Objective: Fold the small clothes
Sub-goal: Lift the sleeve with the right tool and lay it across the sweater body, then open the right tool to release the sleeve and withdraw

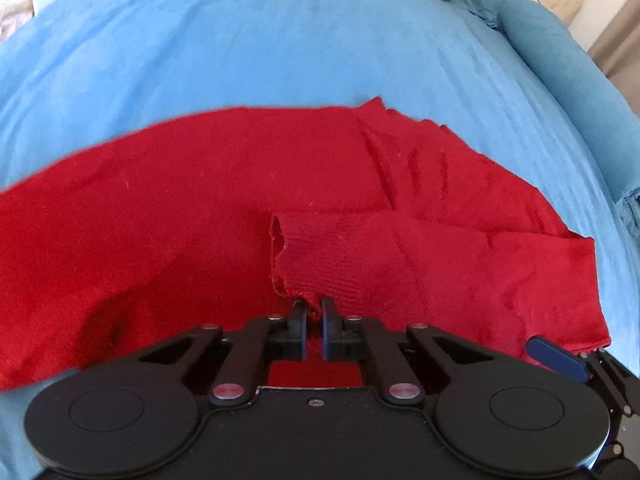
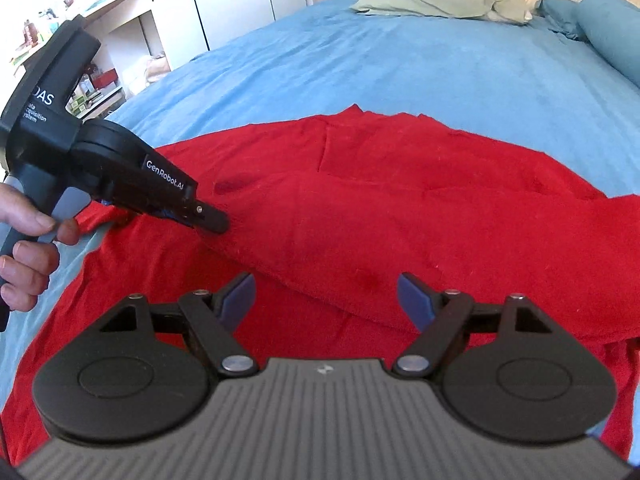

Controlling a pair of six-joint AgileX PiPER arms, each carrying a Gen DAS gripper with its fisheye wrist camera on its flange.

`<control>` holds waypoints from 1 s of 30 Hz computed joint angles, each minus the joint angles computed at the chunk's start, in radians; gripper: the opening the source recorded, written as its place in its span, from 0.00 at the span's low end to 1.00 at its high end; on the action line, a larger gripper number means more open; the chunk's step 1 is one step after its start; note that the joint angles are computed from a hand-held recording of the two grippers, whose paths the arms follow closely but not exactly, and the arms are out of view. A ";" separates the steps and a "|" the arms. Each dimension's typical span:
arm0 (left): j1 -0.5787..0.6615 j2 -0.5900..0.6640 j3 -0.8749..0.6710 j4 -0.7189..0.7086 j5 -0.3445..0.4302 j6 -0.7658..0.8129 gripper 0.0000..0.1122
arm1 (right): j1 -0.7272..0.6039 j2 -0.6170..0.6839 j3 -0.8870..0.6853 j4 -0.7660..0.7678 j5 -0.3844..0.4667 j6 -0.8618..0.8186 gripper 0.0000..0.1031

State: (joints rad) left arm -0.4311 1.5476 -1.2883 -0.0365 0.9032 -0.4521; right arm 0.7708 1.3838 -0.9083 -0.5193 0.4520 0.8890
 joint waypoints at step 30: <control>-0.156 -0.151 0.079 0.543 0.044 -0.290 0.77 | -0.021 -0.064 0.025 -0.247 0.174 0.213 0.91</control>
State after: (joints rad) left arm -0.5870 1.3965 -1.2093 0.5065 0.9472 -0.7423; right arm 0.7500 1.3197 -0.8831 -0.7659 0.6261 1.1017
